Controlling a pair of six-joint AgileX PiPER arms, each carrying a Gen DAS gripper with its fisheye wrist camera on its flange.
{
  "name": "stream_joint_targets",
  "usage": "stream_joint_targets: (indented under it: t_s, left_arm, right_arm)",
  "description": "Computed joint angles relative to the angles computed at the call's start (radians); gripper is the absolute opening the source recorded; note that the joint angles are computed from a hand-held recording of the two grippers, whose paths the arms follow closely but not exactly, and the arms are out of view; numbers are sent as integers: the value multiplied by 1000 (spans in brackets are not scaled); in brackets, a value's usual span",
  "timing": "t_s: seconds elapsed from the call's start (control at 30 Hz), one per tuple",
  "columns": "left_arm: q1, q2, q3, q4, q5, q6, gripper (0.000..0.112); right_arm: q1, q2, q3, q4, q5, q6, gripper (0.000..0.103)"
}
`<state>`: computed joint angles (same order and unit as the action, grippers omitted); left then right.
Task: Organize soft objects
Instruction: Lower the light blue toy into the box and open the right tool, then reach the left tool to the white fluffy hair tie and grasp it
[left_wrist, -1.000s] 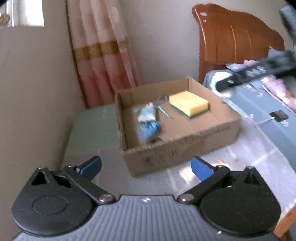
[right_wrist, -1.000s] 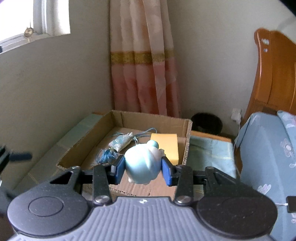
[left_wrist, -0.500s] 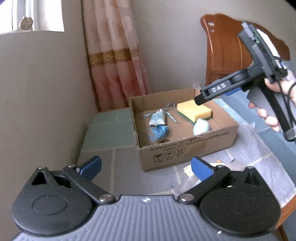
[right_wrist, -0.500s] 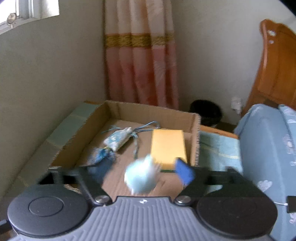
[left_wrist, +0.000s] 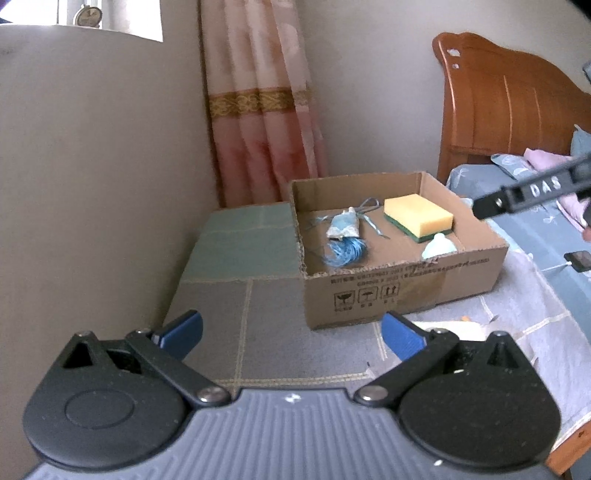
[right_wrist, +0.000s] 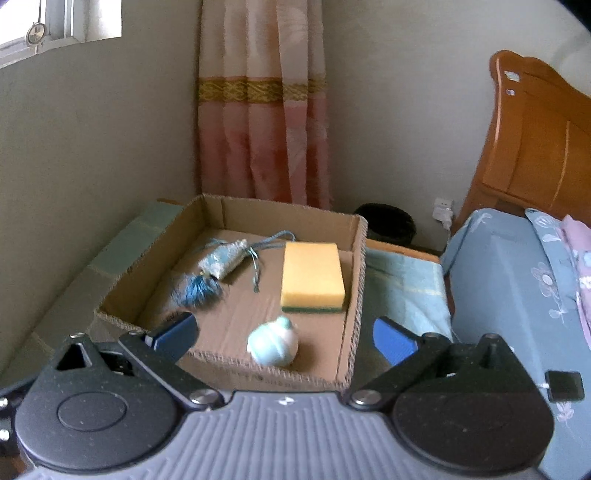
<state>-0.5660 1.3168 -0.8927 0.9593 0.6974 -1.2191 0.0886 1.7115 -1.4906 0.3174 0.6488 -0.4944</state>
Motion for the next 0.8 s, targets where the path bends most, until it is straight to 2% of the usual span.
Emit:
stream_joint_targets:
  t_s: [0.37,0.5,0.73,0.8]
  left_arm:
    - [-60,33,33,37,-27,-46,102]
    - [-71,46,44,14,-66,-36,102]
    - [-85,77,48,-17,-104,-4,102]
    - [-78,93,44,-33,-116,12,102]
  right_arm:
    - [-25,-163,379,-29,-185,69,103]
    - [-29,-202,494,-23,-239,45,103]
    - [-5,-189,573,-245,-299,210,103]
    - [-9,-175,580,-268,-303,230,103]
